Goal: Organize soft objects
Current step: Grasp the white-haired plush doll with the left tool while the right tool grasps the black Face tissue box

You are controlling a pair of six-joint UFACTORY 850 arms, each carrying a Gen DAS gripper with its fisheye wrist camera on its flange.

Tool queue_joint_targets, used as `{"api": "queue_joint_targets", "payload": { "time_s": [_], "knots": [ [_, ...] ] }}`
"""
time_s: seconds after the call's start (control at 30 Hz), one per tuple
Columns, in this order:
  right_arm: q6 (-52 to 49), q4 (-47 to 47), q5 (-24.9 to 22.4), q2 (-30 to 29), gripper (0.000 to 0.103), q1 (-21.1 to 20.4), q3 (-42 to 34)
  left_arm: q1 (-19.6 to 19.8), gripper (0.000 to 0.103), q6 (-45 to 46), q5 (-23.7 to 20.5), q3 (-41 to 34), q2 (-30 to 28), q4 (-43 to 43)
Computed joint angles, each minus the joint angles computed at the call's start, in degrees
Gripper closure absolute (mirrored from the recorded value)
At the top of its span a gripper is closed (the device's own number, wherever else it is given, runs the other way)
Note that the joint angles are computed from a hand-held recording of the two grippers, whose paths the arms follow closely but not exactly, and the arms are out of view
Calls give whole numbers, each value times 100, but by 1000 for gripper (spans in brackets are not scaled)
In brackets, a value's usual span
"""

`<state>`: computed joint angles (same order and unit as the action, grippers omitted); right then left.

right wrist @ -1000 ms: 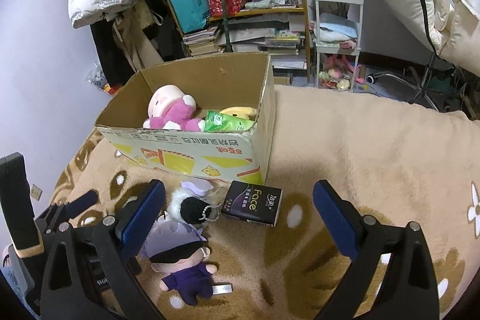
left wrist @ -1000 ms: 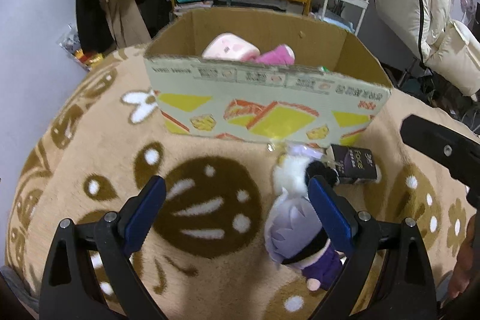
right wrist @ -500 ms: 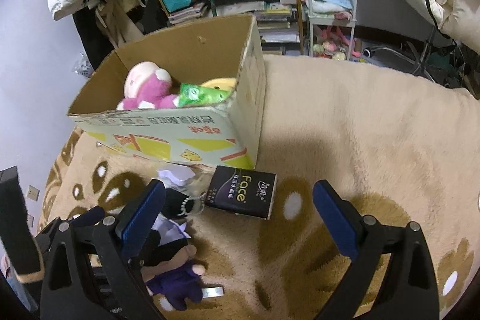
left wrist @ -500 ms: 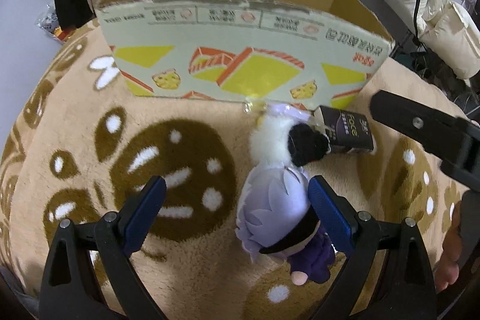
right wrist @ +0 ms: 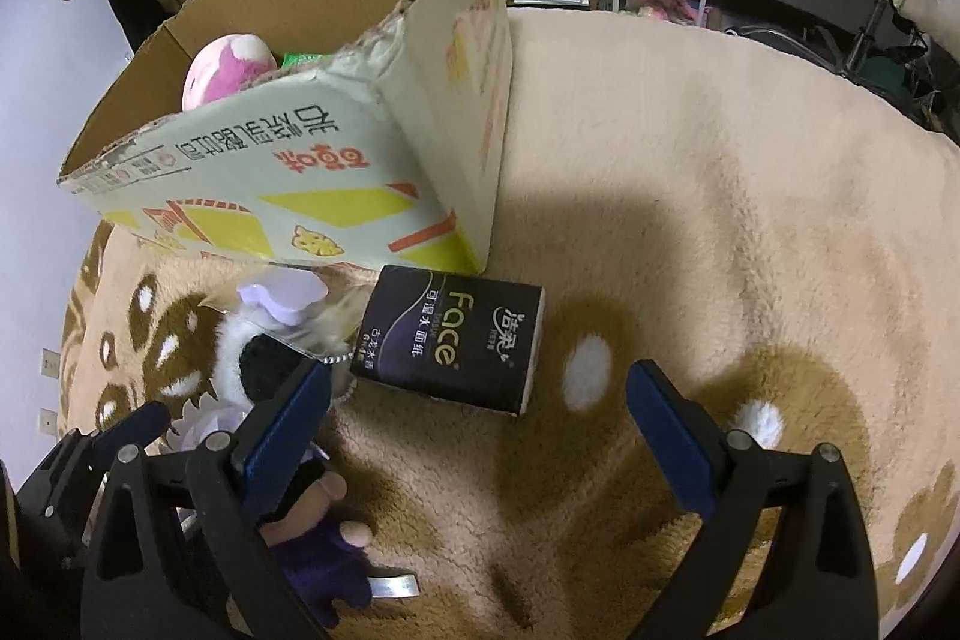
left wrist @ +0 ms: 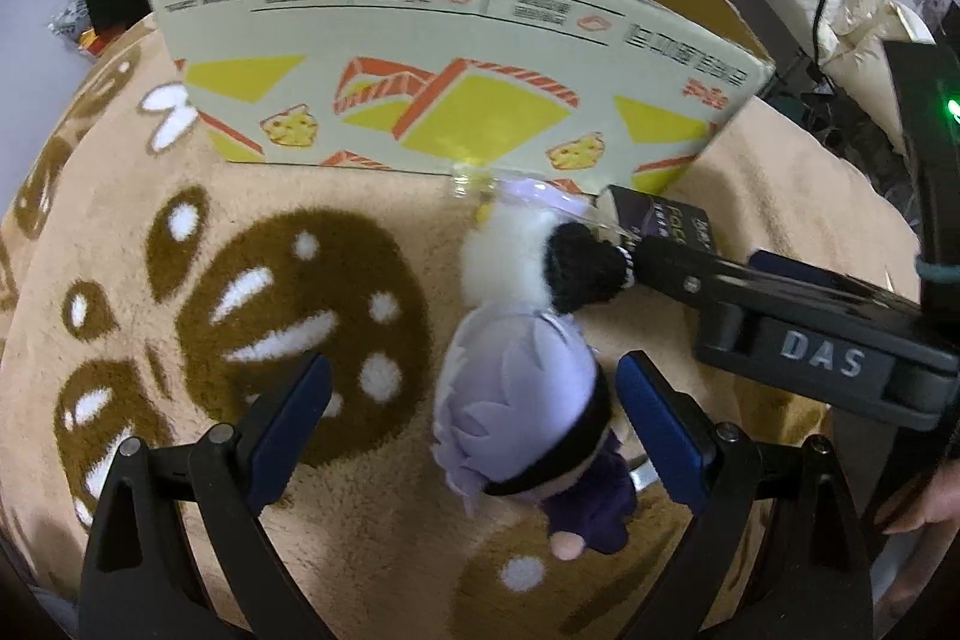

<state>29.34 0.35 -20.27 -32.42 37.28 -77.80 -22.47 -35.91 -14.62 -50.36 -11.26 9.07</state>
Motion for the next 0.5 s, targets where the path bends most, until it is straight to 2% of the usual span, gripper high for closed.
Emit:
{"api": "queue_joint_targets", "payload": {
  "time_s": [0.1,0.17,0.3,0.33,0.4,0.5],
  "knots": [
    [-35,-21,-67,-64,0,2,-68,-80,9,84,-92,-63,-73,37],
    [-34,-50,-96,-111,2,14,-114,-104,11,419,-94,-94,-136,-292],
    [-273,141,-147,-217,10,8,-193,-83,37,1405,-302,-248,-325,-1266],
    [-316,170,-144,-225,10,-1,-199,-98,38,1356,-324,-262,-358,-1217],
    [-266,83,-113,-246,11,12,-213,-144,45,1217,-207,-231,-334,-1022],
    [-663,427,-79,-272,22,-14,-246,-208,46,940,-192,-259,-344,-714]
  ]
}}
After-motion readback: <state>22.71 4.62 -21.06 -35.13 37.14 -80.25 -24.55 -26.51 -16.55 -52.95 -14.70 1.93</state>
